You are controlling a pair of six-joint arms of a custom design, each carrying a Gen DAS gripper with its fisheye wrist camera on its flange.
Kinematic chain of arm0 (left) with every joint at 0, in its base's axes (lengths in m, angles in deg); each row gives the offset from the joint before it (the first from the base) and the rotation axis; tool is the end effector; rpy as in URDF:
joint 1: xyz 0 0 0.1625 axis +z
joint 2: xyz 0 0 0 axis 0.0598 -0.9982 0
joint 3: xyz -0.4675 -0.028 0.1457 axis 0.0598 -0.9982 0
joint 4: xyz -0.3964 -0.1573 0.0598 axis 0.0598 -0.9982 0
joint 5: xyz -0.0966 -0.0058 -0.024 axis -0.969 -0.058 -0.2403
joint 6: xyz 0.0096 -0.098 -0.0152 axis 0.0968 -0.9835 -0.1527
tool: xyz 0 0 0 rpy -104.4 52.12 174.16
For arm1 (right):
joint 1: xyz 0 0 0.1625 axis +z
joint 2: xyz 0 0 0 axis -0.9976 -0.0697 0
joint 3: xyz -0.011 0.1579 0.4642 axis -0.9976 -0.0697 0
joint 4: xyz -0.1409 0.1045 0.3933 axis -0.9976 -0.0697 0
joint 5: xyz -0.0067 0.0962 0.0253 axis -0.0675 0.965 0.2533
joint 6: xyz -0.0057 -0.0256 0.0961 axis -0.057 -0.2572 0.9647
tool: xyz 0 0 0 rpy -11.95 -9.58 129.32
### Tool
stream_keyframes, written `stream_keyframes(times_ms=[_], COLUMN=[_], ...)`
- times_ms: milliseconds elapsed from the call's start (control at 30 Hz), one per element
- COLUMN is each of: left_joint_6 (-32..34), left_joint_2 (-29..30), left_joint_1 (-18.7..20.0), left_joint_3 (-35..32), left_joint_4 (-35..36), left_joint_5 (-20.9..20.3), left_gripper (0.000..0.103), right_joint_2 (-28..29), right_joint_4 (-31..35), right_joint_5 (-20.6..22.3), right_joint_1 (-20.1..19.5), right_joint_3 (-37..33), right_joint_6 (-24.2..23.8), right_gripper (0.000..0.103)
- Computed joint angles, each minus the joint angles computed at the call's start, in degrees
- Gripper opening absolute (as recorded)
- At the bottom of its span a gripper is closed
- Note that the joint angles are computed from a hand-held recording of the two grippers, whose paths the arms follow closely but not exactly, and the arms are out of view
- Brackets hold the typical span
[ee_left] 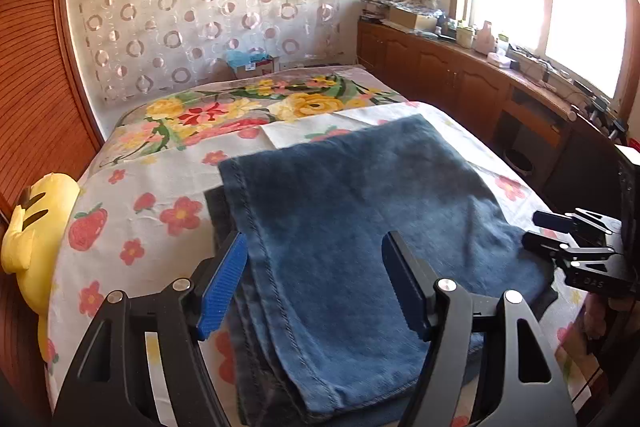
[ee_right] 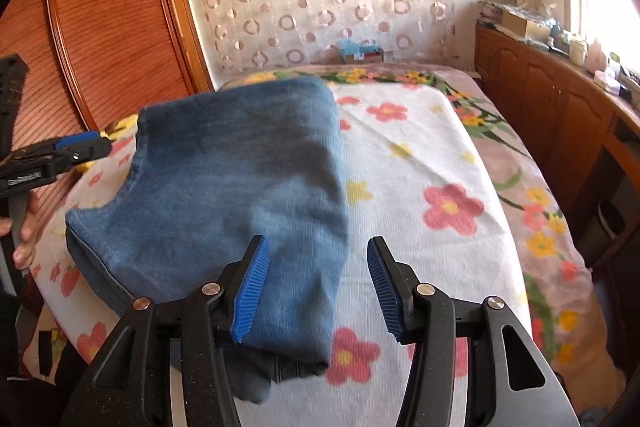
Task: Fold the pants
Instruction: 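Close the right tool on the end of the folded jeans, then lift the jeans end with the right tool and fold it over the stack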
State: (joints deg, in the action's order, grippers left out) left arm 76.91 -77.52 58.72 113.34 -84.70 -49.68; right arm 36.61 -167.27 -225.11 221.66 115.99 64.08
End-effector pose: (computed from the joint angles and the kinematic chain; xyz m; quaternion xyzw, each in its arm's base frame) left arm -0.0480 -0.4870 0.4500 0.3426 0.8561 -0.2939 0.2519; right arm 0.4710 -0.3798 0.0315 0.1763 -0.8675 0.3899 0.2537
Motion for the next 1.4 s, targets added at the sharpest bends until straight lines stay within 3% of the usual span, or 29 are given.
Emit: stream_keyframes(times_ms=[433, 767, 1000, 1167, 1400], left_joint_6=[-2.4, -0.9, -1.9, -3.0, -2.0], left_joint_2=[-0.8, -0.6, -0.7, -3.6, -9.2], left_joint_1=[-0.1, 0.3, 0.7, 0.0, -0.4], left_joint_3=[5.1, 7.3, 6.3, 5.0, 2.6], left_joint_4=[4.0, 1.2, 2.4, 3.4, 4.8], left_joint_5=[-1.3, -0.6, -1.2, -2.4, -0.7], left_gripper=[0.071, 0.071, 0.072, 0.072, 0.072], right_joint_2=[-1.0, -0.9, -0.9, -1.3, 0.4], right_joint_4=[5.3, 5.5, 3.6, 1.1, 1.9], right_joint_5=[2.2, 2.4, 5.3, 5.1, 5.7], right_joint_1=[-1.3, -1.4, -1.2, 0.7, 3.9], right_joint_3=[0.1, 0.0, 0.3, -1.6, -8.9], right_joint_6=[4.1, 4.1, 2.1, -1.6, -7.5], right_gripper=[0.053, 0.052, 0.017, 0.012, 0.011])
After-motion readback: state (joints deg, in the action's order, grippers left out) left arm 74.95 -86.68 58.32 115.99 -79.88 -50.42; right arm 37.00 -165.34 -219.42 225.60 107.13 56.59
